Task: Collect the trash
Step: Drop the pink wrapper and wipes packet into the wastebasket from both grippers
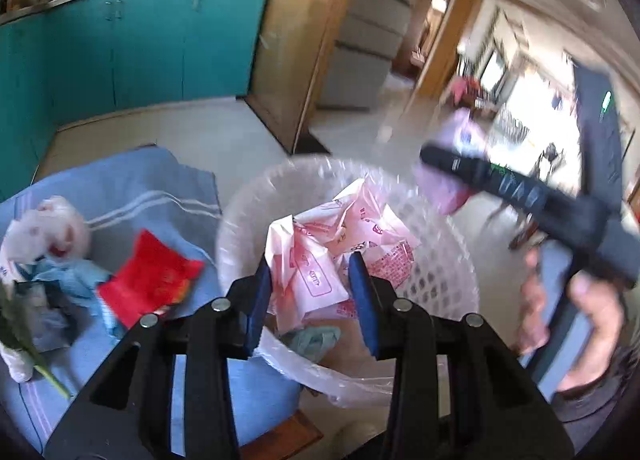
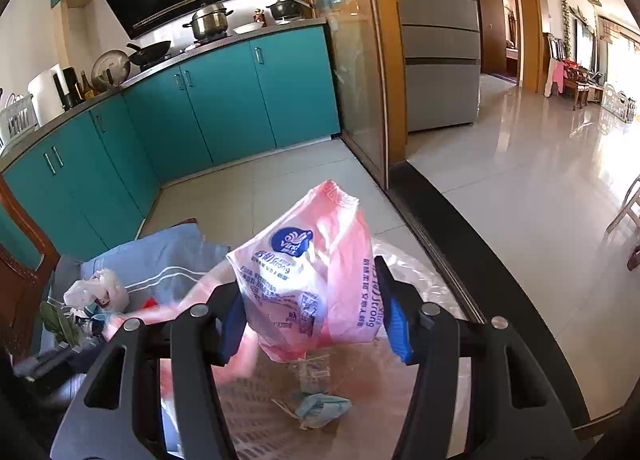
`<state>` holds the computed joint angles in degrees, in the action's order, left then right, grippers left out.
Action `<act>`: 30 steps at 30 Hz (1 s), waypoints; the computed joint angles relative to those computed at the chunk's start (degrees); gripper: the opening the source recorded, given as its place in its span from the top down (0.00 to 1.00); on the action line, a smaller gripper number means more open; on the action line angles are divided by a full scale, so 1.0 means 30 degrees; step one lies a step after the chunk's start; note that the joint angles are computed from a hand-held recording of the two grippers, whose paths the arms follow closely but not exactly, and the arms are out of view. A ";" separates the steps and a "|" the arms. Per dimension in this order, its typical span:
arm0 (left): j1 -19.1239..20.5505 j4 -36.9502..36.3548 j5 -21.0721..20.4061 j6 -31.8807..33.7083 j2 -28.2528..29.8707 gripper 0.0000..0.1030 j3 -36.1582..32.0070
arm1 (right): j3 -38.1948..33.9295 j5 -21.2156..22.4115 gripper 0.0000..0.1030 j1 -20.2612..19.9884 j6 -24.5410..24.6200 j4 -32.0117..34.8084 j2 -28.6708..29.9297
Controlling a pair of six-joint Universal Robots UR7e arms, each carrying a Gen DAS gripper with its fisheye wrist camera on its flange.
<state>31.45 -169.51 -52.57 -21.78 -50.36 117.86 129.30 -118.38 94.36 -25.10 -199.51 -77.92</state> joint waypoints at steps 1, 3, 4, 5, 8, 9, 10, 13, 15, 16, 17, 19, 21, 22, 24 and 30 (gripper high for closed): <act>0.0131 0.0401 -0.0268 0.0117 0.0342 0.55 -0.0300 | 0.0107 0.0160 0.44 -0.0195 -0.0041 0.0370 -0.0334; 0.0286 0.0668 -0.0536 0.0159 0.0703 0.46 -0.0572 | 0.0092 0.0459 0.43 -0.0404 -0.0026 0.1274 -0.0593; 0.0308 0.0576 -0.0476 0.0146 0.0833 0.41 -0.0632 | 0.0095 0.0475 0.42 -0.0437 -0.0059 0.1402 -0.0593; 0.0179 0.0351 -0.0391 -0.0031 0.0970 0.39 -0.0491 | 0.0110 0.0356 0.40 -0.0382 -0.0060 0.1436 -0.0561; 0.0182 -0.0051 -0.0365 -0.0147 0.0783 0.35 -0.0361 | 0.0144 0.0196 0.36 -0.0241 -0.0237 0.1307 -0.0417; 0.0159 -0.0269 -0.0202 -0.0237 0.0651 0.33 -0.0197 | 0.0169 0.0204 0.33 -0.0190 -0.0230 0.1186 -0.0395; 0.0143 -0.0471 0.0090 -0.0302 0.0478 0.31 -0.0054 | 0.0333 0.0265 0.31 -0.0178 -0.0234 0.1020 -0.0449; 0.0198 -0.0847 0.0541 -0.0459 -0.0006 0.26 0.0368 | 0.0362 0.0378 0.26 -0.0027 -0.0189 0.0760 -0.0280; 0.0385 -0.0996 0.0400 -0.0627 -0.0502 0.24 0.0682 | 0.0345 0.0452 0.26 0.0131 -0.0155 0.0585 -0.0107; 0.0479 -0.1080 0.0196 -0.0643 -0.0624 0.23 0.0762 | 0.0354 0.0437 0.25 0.0194 -0.0182 0.0465 -0.0059; 0.0610 -0.1153 -0.0216 -0.0684 -0.0784 0.22 0.0871 | 0.0366 0.0333 0.25 0.0309 -0.0214 0.0142 0.0097; 0.0757 -0.1319 -0.0735 -0.0629 -0.0882 0.22 0.0961 | 0.0348 0.0282 0.24 0.0425 -0.0170 -0.0134 0.0216; 0.0793 -0.1356 -0.0984 -0.0389 -0.0720 0.22 0.0911 | 0.0368 0.0386 0.23 0.0418 0.0050 -0.0314 0.0218; 0.0756 -0.1352 -0.0967 -0.0264 -0.0575 0.22 0.0846 | 0.0383 0.0463 0.23 0.0386 0.0176 -0.0387 0.0197; 0.0632 -0.1453 -0.0835 -0.0180 -0.0449 0.20 0.0864 | 0.0433 0.0795 0.23 0.0222 0.0516 -0.0435 0.0061; 0.0329 -0.5001 -0.1276 0.0593 -0.0733 0.03 0.1734 | 0.0463 0.1482 0.22 -0.0254 0.1500 0.0166 -0.0454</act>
